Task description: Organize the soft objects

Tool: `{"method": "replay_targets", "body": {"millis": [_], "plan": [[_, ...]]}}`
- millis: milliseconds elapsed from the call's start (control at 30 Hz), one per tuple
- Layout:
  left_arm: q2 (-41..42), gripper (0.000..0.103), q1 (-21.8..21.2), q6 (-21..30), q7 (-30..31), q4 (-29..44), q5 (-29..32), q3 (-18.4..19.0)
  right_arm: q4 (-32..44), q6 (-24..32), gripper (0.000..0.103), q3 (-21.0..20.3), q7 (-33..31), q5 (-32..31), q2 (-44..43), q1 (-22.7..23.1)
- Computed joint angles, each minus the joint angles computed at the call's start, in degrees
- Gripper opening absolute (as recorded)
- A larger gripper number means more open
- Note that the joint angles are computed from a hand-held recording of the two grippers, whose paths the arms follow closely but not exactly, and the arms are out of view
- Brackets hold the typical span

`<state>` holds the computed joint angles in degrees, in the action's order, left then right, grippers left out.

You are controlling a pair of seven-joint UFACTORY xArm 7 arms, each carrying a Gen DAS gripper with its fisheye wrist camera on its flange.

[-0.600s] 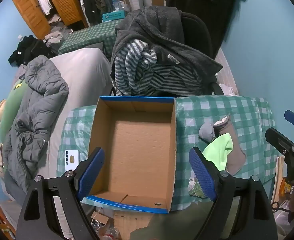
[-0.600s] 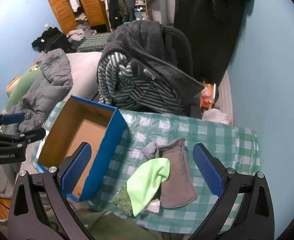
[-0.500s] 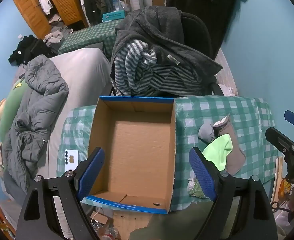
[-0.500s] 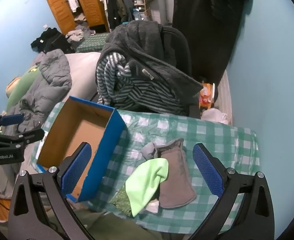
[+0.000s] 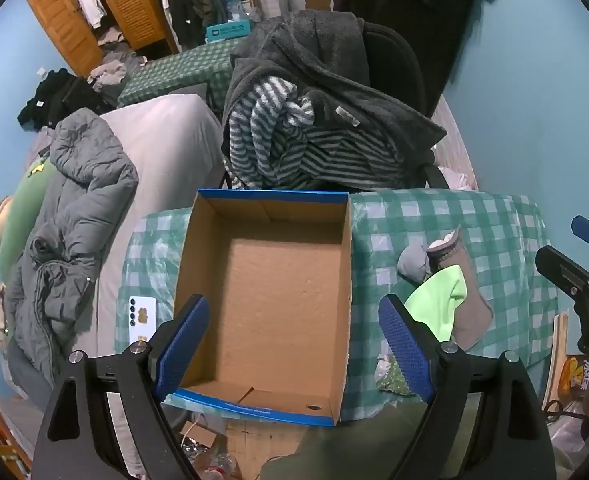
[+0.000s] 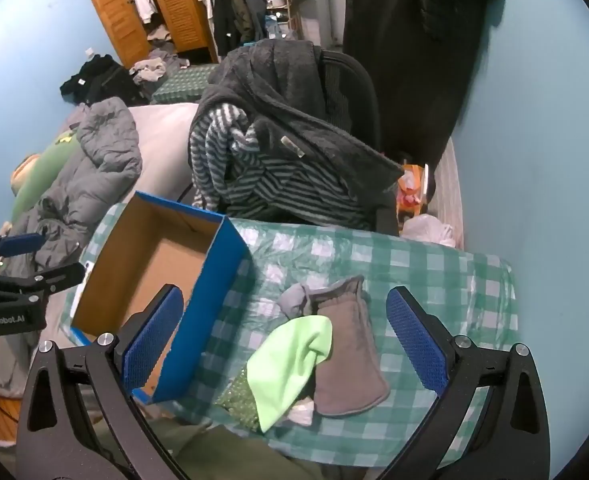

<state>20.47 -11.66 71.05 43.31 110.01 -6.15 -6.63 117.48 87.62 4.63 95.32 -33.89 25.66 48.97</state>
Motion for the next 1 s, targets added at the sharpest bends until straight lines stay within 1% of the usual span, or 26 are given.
{"method": "replay_targets", "body": {"millis": [67, 133, 233, 367, 567, 1000], "plan": [[0.8, 0.087, 1.05, 0.88, 0.84, 1.17, -0.99, 0.16, -0.08, 0.02, 0.101, -0.01, -0.02, 0.06, -0.07, 0.01], [0.64, 0.087, 1.08, 0.78, 0.86, 0.91, -1.03, 0.15, -1.09, -0.38, 0.101, 0.1, 0.33, 0.01, -0.55, -0.02], [0.96, 0.087, 1.18, 0.91, 0.87, 1.24, -1.18, 0.17, 0.45, 0.36, 0.101, 0.07, 0.26, -0.03, 0.55, 0.17], [0.81, 0.087, 1.55, 1.18, 1.37, 0.94, -1.52, 0.16, 0.56, 0.32, 0.101, -0.06, 0.14, 0.15, 0.59, 0.2], [1.43, 0.087, 1.52, 2.32, 1.25, 2.02, -1.42, 0.2, 0.25, 0.09, 0.101, -0.09, 0.29, 0.29, 0.44, 0.2], [1.42, 0.087, 1.44, 2.1, 1.1, 1.92, -1.35, 0.2, -0.14, -0.08, 0.101, 0.1, 0.54, 0.46, 0.19, 0.09]]}}
